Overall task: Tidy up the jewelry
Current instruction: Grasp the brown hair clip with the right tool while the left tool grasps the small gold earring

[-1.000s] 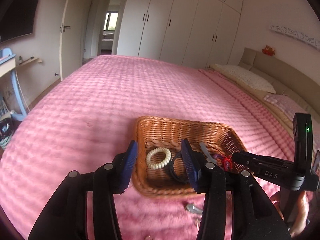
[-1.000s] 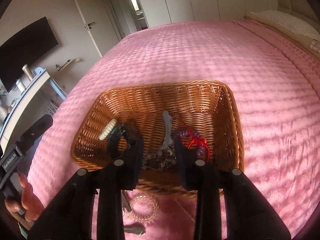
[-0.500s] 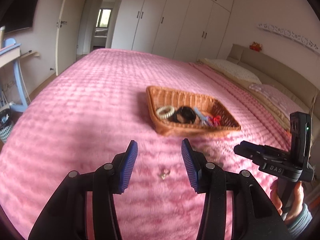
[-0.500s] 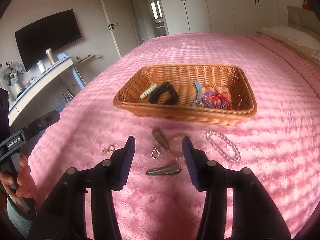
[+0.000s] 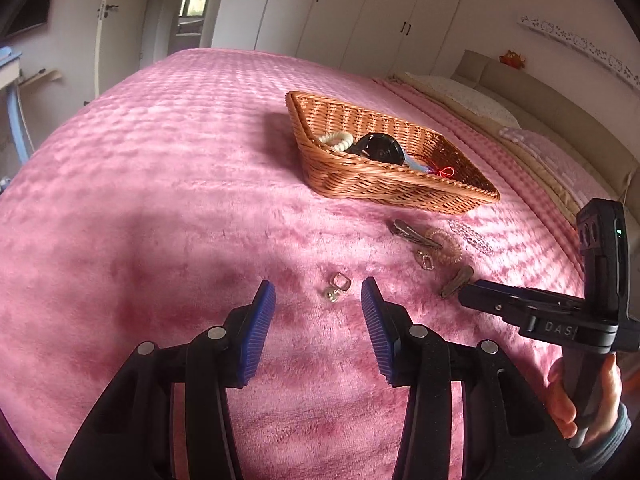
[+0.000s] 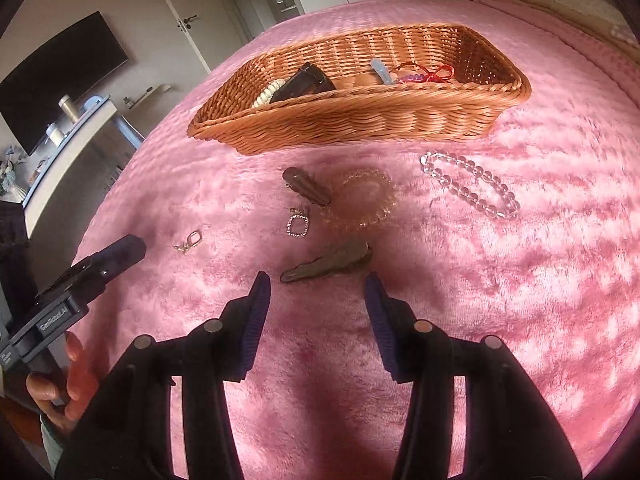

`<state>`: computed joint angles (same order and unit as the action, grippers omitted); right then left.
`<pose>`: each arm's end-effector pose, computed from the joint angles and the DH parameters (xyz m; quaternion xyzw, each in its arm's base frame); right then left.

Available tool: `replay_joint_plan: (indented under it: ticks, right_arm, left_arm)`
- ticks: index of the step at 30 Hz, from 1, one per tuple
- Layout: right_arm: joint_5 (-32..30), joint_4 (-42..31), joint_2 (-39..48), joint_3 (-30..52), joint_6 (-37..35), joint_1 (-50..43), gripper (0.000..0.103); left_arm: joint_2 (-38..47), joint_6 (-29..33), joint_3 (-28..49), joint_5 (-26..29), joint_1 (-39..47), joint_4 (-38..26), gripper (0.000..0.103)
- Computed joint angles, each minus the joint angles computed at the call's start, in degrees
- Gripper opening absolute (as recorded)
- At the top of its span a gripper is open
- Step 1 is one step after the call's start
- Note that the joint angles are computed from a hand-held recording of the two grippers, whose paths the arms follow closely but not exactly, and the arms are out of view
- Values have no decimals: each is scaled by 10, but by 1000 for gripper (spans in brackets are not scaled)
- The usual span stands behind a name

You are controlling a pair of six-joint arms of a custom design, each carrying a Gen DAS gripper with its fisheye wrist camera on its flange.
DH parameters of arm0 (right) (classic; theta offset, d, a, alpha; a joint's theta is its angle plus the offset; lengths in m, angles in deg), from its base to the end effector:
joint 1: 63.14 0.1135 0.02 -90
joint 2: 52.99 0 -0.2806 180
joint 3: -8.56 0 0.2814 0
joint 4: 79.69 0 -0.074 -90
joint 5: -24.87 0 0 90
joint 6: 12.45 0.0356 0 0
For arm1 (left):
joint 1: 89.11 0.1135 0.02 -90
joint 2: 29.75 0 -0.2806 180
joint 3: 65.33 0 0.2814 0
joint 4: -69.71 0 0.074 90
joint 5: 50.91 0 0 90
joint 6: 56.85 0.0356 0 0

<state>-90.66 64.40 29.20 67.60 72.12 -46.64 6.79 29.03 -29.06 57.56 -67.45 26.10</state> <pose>0.2787 0.0985 0.1898 -0.2366 0.9116 0.2370 0.2384 0.1469 0.0462 0.2045 -0.1413 0.8993 -0.0870 0.4046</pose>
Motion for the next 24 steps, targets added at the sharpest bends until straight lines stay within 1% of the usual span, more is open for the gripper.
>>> replay_joint_plan:
  ticks: [3,6,9,11,13,14,16,18,20,22,24]
  right_arm:
    - [14,14,23,14,22,12,46]
    - [-2,18,40,30,37,11,46]
    - [23,31,52,39,51,27,45]
    - [72,41,55,43,57,52,35]
    - [119,50,53,39,54,73,24]
    - [126,52,49,35,49,77,21]
    - [121,47,42,31,35,75,21]
    - [115,42,33,25,17,68,21]
    - [110,36,27,20,-7,58,21]
    - [106,33,20,15,-33,45,21]
    - [108,35,16,10,-54,36,21]
  left_arm:
    - [5,2,-7,8,4,5,43]
    - [1,-3,-11,-3,-6,9,43]
    - [7,-1,-10,-1,-10,10,43]
    - [15,1,-9,-1,-13,11,43]
    - [24,3,-6,0,-15,11,43]
    - [29,5,-5,0,-15,10,43]
    - [43,12,2,1,-24,7,43]
    - [60,18,12,-17,-45,4,43]
    - [79,22,22,-62,-85,8,43]
    - [111,23,32,-109,-117,21,40]
    - [149,26,46,-125,-125,34,35]
